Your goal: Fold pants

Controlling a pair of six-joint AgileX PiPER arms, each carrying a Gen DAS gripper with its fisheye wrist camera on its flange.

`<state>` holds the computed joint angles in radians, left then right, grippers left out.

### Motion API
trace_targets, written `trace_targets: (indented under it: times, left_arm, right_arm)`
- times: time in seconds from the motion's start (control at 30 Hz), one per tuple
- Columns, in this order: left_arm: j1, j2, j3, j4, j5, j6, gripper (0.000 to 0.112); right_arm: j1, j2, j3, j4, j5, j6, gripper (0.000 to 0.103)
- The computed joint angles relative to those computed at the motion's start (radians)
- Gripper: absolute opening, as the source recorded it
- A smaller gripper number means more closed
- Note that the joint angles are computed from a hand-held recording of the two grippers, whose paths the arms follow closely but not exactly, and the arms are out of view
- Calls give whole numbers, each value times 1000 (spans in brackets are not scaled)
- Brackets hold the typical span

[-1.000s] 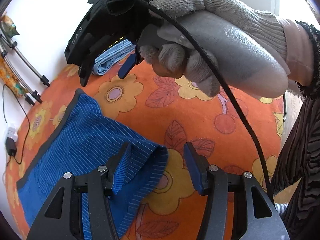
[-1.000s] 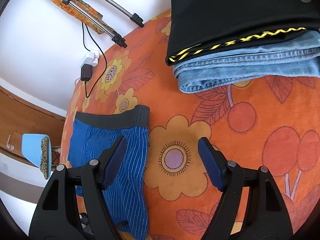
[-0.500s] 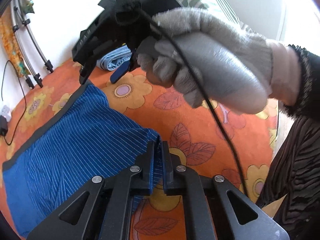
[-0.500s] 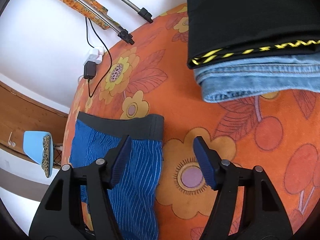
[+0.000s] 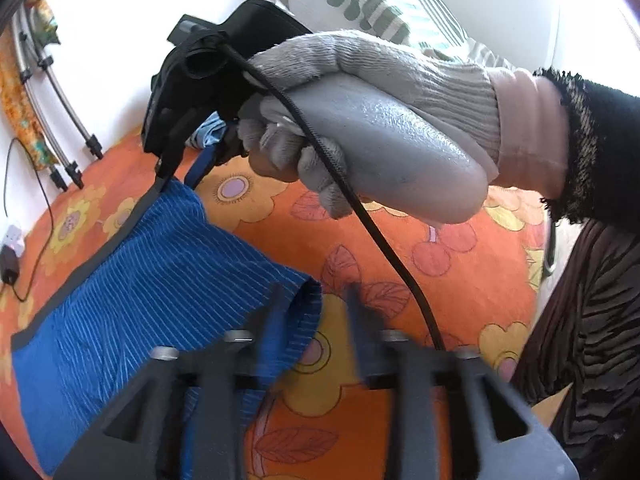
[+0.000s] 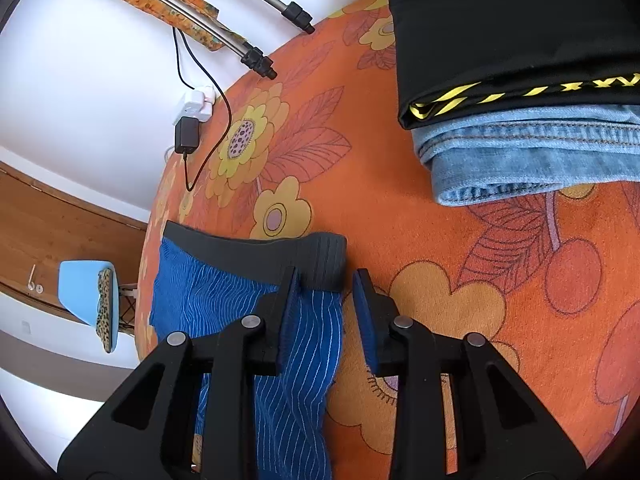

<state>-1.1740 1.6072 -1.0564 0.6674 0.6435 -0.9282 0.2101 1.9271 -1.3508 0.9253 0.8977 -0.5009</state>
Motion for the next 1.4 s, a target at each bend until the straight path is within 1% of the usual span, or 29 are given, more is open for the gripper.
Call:
trace_targets:
  times: [0.03,0.1,0.2,0.3,0.33,0.37,0.4,0.43,0.47,0.57,0.63,0.77,1.0,1.07,1.27,1.4]
  left_arm:
    - [-10,7,-9,14,14,-11,48]
    - [-21,28,-32,49,47,-29,48]
    - [-15,61,-62,44,78,-12,48]
    - [3,76,-65,29,69,13,48]
    - [3,80,-62,36,69,14,44]
    - [7,79,-55,31,59,21,36]
    - [14,72,-45,21,39,26,31]
    - [18,70,-44,9,35,34,19]
    - [20,67,-41,5,30,39,10]
    - [28,55,-27,-7,10,47,4]
    - [29,39,-15,1,0,33,3]
    - [30,-37,28,14,-28,-19,3]
    - [23,-153,86,30,-37,-101,2]
    - [9,-181,100,43,-32,-140,2]
    - [7,-254,147,70,-40,-188,2]
    - [12,-321,184,83,-35,-206,2]
  right_arm:
    - [-1,1,-1,-1,2,-1,31]
    - [-1,2,-2,1,2,-1,31]
    - [-5,3,0,4,9,-10,31]
    - [-10,6,-2,8,18,-21,31]
    - [-12,8,-3,11,22,-23,31]
    - [-15,9,-2,15,25,-26,31]
    - [-16,10,-2,17,27,-28,31]
    - [-16,11,-4,15,29,-31,31]
    - [-16,12,-5,14,31,-34,31]
    - [-16,14,-11,13,33,-30,30]
    - [-15,13,-12,9,31,-26,30]
    - [-4,10,-13,-18,7,2,19]
    - [9,3,-13,-27,-18,32,12]
    - [15,-7,-14,-32,-25,39,11]
    - [18,-55,-6,-28,-53,77,10]
    - [46,-100,-12,-62,-80,135,9]
